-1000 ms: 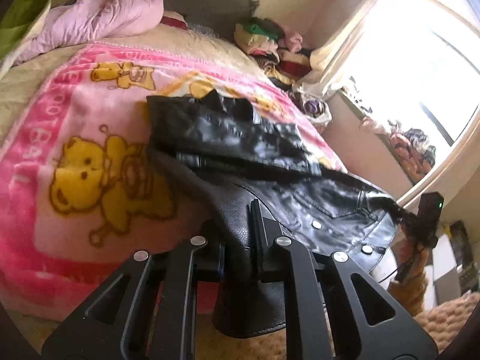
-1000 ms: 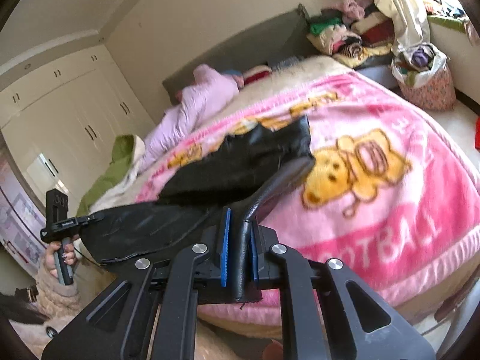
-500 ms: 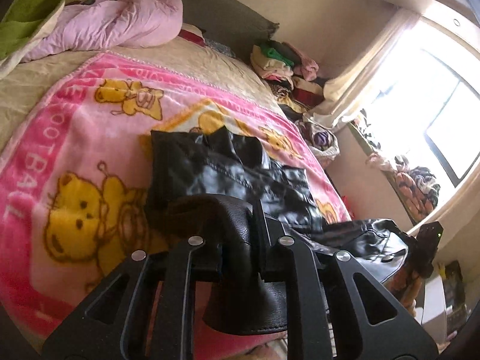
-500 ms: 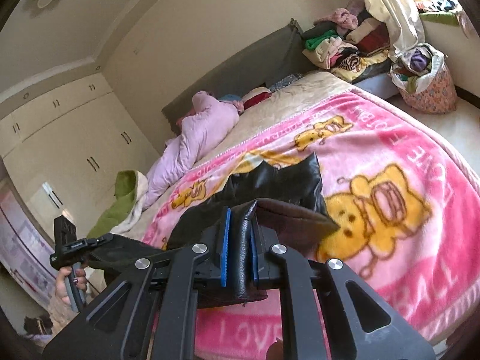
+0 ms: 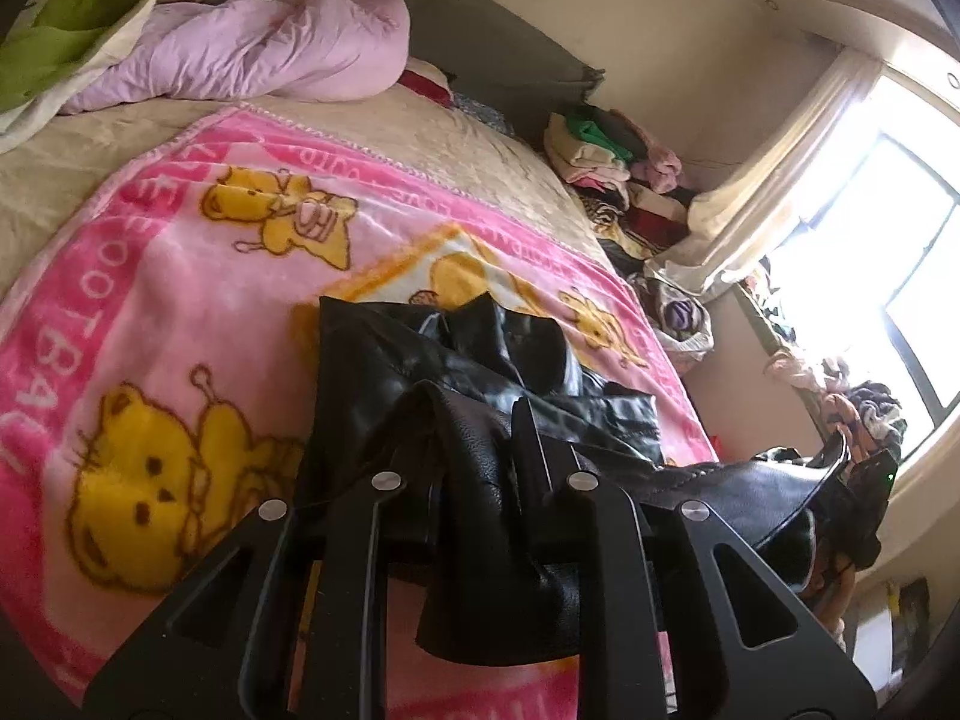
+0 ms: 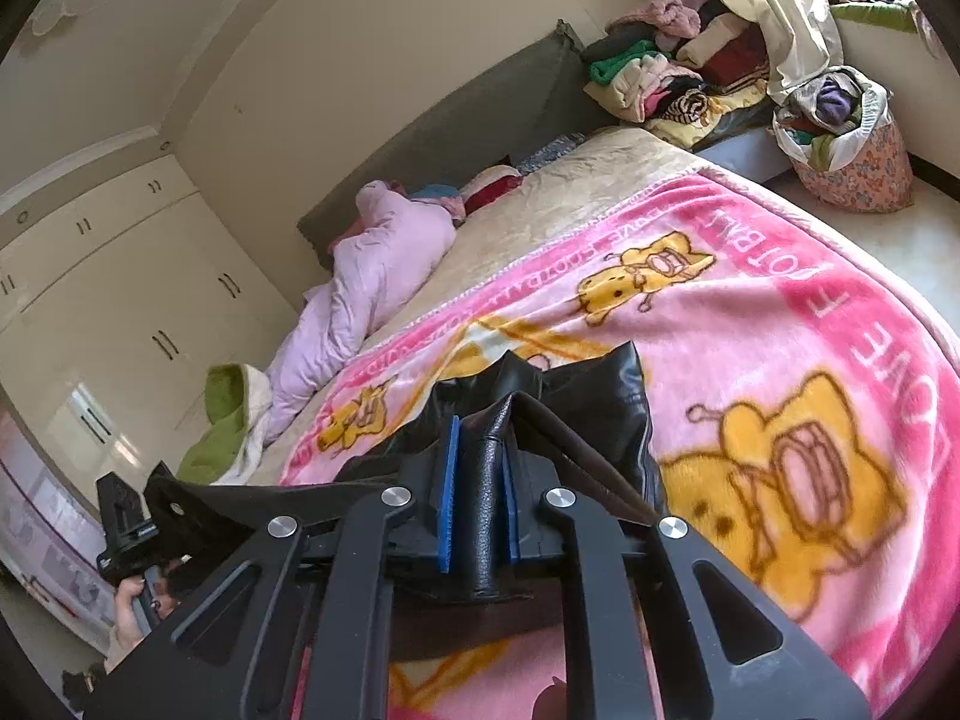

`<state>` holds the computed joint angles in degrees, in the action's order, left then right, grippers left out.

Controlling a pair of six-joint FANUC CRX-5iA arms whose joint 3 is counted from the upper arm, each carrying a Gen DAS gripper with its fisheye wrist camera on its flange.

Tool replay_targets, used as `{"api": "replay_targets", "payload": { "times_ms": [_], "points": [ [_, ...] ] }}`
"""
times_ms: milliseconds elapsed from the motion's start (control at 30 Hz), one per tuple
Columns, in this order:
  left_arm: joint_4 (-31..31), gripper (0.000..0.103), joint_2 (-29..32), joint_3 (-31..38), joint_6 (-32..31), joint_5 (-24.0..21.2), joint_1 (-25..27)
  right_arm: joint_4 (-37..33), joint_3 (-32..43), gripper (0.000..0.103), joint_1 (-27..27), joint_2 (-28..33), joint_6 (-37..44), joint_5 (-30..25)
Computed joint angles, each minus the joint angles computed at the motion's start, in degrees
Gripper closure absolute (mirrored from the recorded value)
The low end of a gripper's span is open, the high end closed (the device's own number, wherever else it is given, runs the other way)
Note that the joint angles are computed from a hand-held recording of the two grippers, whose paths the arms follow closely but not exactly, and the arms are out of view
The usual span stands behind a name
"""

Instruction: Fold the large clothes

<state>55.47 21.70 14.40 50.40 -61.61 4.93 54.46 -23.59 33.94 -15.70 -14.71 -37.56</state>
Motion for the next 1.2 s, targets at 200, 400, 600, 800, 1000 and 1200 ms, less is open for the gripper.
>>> {"api": "replay_targets", "payload": {
  "times_ms": [200, 400, 600, 800, 1000, 1200],
  "points": [
    [-1.75, 0.089, 2.70, 3.23, 3.92, 1.46, -1.05, -5.80, 4.17, 0.091, -3.25, 4.33, 5.52, 0.48],
    [-5.46, 0.087, 5.61, 7.40, 8.22, 2.29, -2.10, -12.48, 8.95, 0.091, -5.19, 8.46, 11.07, -2.81],
    [-9.49, 0.085, 8.60, 11.31, 12.48, 3.31, -3.24, -18.22, 12.58, 0.091, -6.97, 11.73, 15.19, -5.96],
    [-11.76, 0.085, 9.20, 12.02, 14.18, 4.85, -3.92, -19.92, 14.48, 0.090, -7.67, 13.88, 17.72, -7.45],
    [-11.20, 0.085, 8.40, 10.52, 12.84, 6.67, -4.25, -19.82, 14.67, 0.087, -7.77, 14.33, 19.45, -7.41],
    [-9.20, 0.081, 8.16, 9.83, 12.00, 6.77, -4.07, -18.73, 13.17, 0.080, -7.78, 13.53, 18.83, -5.84]
  ]
}}
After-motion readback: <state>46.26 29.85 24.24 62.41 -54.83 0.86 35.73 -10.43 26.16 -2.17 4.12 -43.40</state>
